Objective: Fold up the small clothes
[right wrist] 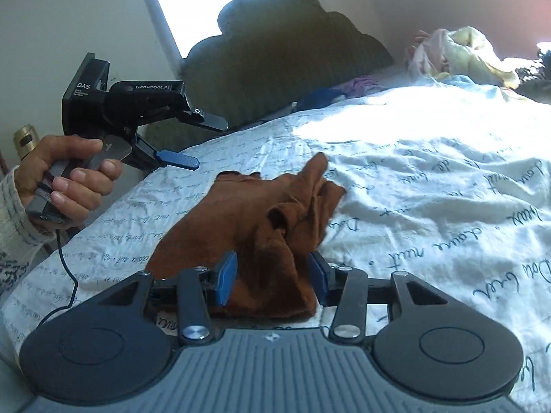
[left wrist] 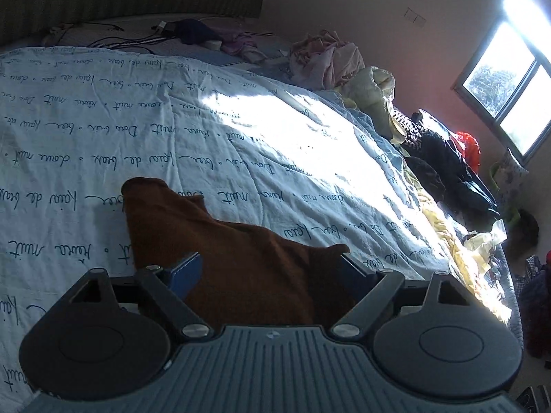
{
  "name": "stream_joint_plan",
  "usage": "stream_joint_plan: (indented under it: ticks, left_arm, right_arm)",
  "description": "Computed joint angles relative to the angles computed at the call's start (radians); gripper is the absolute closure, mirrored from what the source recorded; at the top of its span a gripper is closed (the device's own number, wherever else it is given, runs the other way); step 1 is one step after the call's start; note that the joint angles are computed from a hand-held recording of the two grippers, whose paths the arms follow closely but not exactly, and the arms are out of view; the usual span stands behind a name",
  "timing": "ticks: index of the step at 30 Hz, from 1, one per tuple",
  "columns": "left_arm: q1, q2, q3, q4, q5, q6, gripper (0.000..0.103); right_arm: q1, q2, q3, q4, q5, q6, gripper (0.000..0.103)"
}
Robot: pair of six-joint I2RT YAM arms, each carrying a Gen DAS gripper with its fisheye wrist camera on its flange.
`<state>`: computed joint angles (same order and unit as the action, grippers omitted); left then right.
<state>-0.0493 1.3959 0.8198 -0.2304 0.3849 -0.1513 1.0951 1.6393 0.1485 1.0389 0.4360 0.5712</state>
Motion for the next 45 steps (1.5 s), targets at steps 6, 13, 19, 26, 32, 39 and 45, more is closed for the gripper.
stream_joint_plan:
  ticks: [6,13,19,26,32,39,45]
  left_arm:
    - [-0.015,0.119,-0.039,0.113,-0.023,-0.022,0.018]
    - [-0.065,0.261,-0.172,0.363,-0.195,0.017,0.012]
    - [0.017,-0.094,-0.278,0.184,-0.117,-0.019,0.021]
    - [-0.157,-0.512,-0.53,0.099,-0.047,-0.115,0.002]
    - [-0.383,-0.413,-0.665,0.287,-0.33,-0.135,0.002]
    - [-0.015,-0.534,-0.551,0.083,-0.1,-0.017,0.0]
    - [0.233,0.064,-0.238,0.156,0.16,-0.02,0.0]
  right_arm:
    - [-0.294,0.117,0.355,-0.262,-0.413,-0.229,0.058]
    - [-0.516,0.323,0.585,-0.393,-0.571,-0.239,0.063]
    - [-0.489,0.099,0.395,-0.359,-0.589,-0.205,0.059]
    - [-0.273,0.037,0.199,-0.235,-0.406,-0.25,0.059]
    - [-0.32,0.096,0.187,-0.285,-0.347,-0.301,0.033]
    - [-0.532,0.044,0.188,-0.235,-0.61,-0.176,0.02]
    - [-0.706,0.334,0.439,-0.242,-0.893,-0.005,0.02]
